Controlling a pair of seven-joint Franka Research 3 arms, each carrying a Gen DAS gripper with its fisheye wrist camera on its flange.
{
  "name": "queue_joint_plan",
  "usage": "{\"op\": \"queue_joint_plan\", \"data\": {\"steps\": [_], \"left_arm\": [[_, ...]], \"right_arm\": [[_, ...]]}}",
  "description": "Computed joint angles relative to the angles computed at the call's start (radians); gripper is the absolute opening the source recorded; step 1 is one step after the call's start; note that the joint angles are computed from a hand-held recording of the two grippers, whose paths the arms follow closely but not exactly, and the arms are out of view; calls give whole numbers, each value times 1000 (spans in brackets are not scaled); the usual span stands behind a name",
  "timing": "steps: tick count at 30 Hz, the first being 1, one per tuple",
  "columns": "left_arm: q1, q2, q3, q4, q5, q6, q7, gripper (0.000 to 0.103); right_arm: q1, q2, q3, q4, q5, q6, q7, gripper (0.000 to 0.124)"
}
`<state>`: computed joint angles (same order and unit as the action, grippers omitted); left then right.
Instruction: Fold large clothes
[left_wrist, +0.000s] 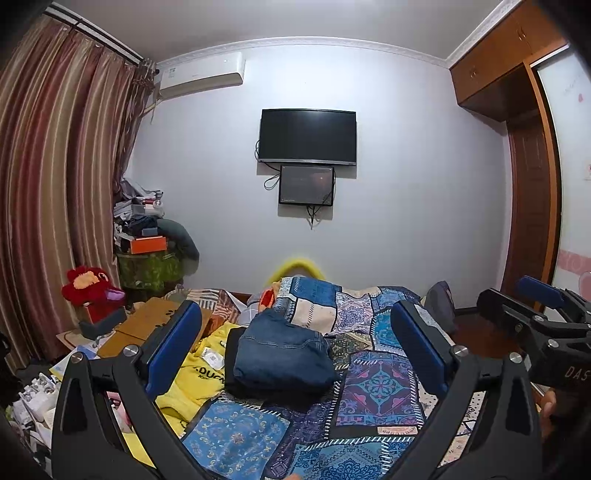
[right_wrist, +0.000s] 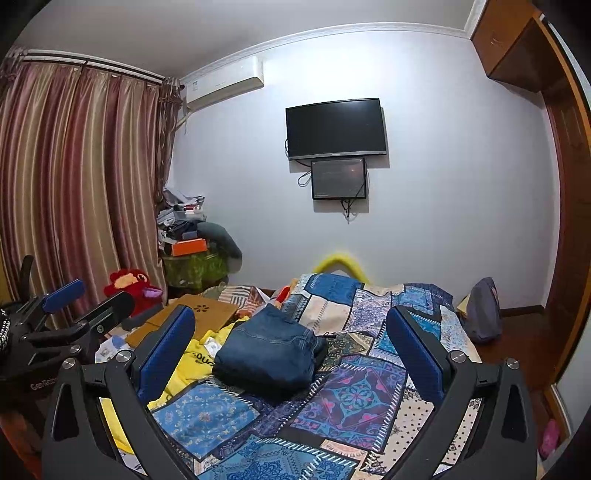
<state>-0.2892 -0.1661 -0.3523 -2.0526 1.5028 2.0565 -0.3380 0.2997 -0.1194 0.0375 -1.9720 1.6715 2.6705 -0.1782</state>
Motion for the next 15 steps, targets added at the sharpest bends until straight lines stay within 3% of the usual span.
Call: {"op": "queue_joint_plan", "data": {"steps": [15], "left_arm": [[4,11,7,7,-3,26,16,103]], "right_arm": [[2,6,4,4,-8,12,14,103]]}}
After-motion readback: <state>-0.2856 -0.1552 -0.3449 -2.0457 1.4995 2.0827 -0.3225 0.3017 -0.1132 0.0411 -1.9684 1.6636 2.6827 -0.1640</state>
